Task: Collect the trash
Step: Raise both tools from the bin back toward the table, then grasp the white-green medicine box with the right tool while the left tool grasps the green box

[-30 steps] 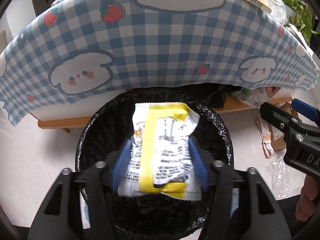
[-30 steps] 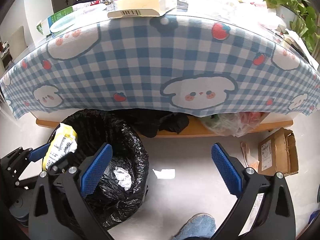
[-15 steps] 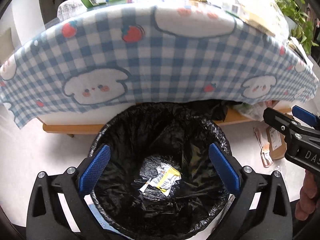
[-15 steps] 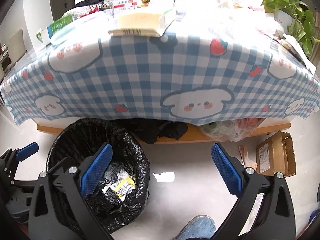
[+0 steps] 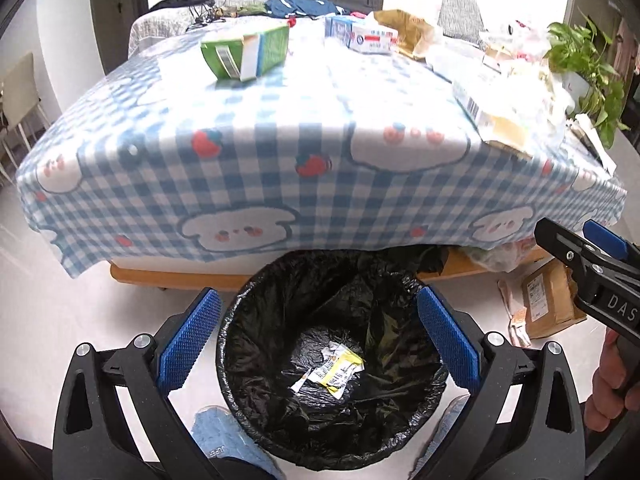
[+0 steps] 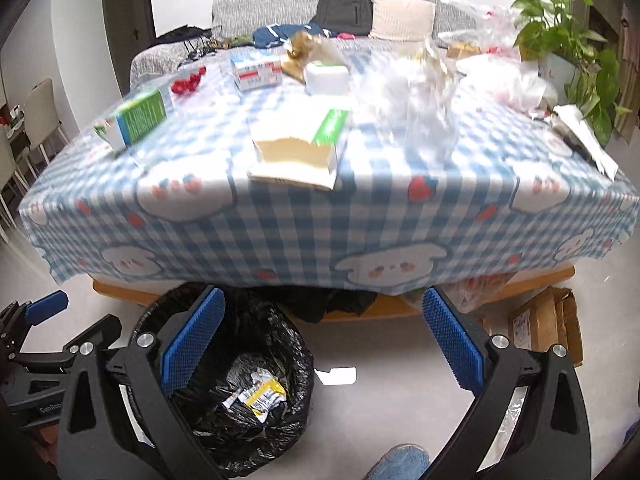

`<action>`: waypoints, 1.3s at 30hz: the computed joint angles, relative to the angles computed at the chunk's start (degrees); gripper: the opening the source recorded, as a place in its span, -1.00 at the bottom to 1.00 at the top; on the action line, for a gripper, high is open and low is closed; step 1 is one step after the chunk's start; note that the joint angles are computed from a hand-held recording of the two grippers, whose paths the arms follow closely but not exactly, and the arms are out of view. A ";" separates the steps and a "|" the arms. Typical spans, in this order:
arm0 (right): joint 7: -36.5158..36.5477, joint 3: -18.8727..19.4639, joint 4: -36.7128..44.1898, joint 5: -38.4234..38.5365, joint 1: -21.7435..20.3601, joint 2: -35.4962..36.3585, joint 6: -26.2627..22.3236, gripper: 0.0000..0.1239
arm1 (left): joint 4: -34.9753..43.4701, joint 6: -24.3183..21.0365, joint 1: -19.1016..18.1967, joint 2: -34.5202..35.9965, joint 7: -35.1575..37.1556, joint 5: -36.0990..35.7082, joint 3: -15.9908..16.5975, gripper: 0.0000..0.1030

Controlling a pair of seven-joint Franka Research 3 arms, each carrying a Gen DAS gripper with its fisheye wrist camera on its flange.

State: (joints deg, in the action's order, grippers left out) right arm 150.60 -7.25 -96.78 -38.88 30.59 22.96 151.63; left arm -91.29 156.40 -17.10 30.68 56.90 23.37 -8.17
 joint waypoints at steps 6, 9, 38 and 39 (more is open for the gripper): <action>-0.29 0.45 0.64 -0.71 0.12 -1.94 -1.41 0.54 | 0.28 -0.75 -0.27 -2.10 -0.67 0.73 0.39 0.88; -0.05 0.73 1.13 -1.77 0.07 -2.64 -1.61 0.54 | 0.69 -1.67 -0.06 -2.78 -0.37 0.77 0.17 0.88; -7.07 0.85 13.27 4.82 -0.96 3.95 -4.83 0.54 | 14.76 -9.42 2.46 2.21 3.56 -3.30 0.11 0.86; -7.37 0.72 13.86 5.58 -1.06 4.46 -4.89 0.54 | 15.97 -9.93 2.67 3.00 4.00 -3.79 -0.02 0.86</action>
